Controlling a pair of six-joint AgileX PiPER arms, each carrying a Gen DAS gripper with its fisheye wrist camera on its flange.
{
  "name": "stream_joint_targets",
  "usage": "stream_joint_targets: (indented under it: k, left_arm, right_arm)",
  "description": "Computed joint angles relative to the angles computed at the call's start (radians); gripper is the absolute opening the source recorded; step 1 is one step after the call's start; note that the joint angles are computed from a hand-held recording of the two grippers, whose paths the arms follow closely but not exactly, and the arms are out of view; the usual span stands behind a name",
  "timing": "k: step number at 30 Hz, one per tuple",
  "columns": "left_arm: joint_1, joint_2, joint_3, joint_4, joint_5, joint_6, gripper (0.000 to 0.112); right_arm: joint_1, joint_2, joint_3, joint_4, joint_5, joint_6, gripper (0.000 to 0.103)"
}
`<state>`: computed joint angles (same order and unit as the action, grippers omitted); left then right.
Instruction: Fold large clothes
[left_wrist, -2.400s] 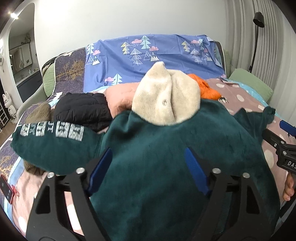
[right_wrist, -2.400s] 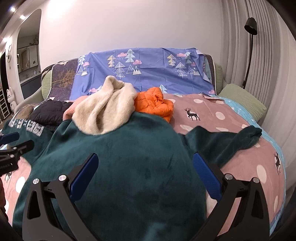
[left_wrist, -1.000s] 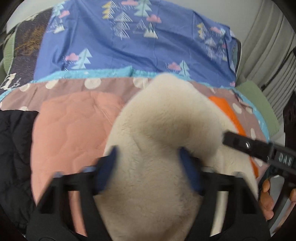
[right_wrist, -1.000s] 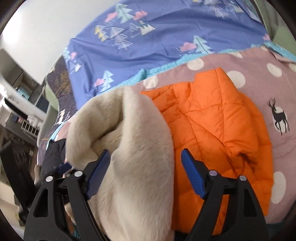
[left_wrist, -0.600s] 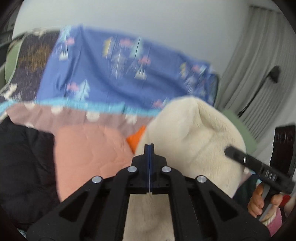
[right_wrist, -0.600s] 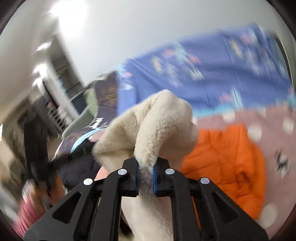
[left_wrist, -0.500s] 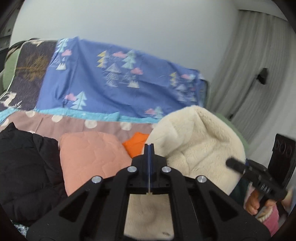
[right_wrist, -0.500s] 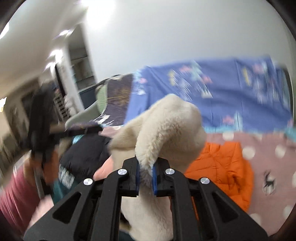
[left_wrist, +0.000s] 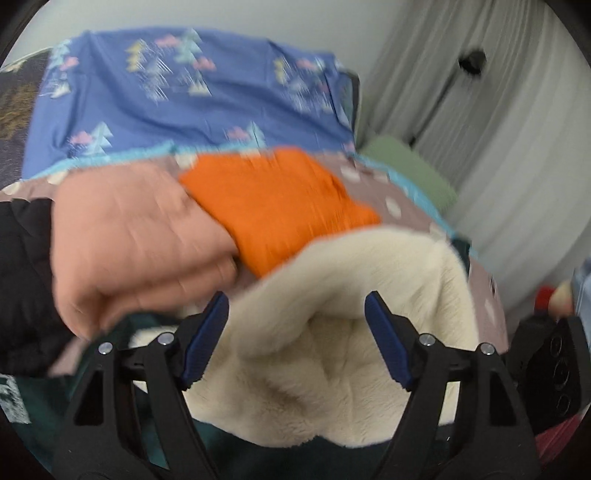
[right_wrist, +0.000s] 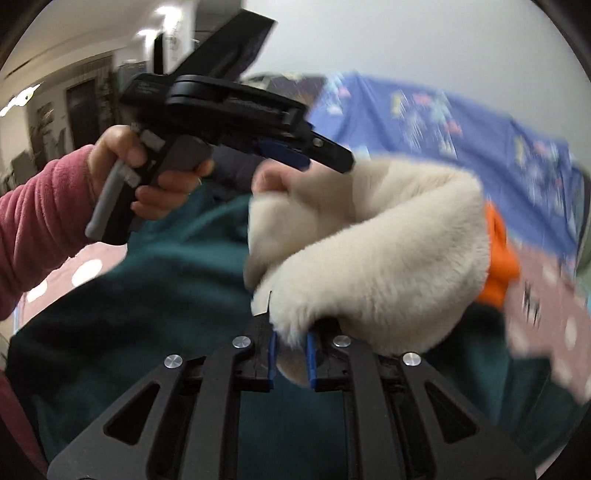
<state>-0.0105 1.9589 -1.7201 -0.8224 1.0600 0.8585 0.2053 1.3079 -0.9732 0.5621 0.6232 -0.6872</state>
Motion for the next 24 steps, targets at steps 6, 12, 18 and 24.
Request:
stream_joint_targets:
  k: [6, 12, 18, 24]
  left_arm:
    - [-0.121, -0.038, 0.133, 0.134, -0.164, 0.018, 0.007]
    - [-0.065, -0.196, 0.286, 0.027, -0.217, 0.108, 0.007]
    - [0.086, -0.412, 0.507, -0.083, -0.166, 0.298, 0.007]
    - [0.453, -0.572, 0.773, -0.104, -0.048, 0.619, 0.041]
  right_arm:
    - [-0.145, -0.052, 0.083, 0.055, 0.101, 0.086, 0.055]
    - [-0.327, -0.041, 0.041, 0.248, 0.144, 0.12, 0.064]
    - [-0.257, -0.051, 0.03, 0.348, 0.14, -0.012, 0.043]
    - [-0.224, -0.177, 0.12, 0.366, 0.331, -0.271, 0.043]
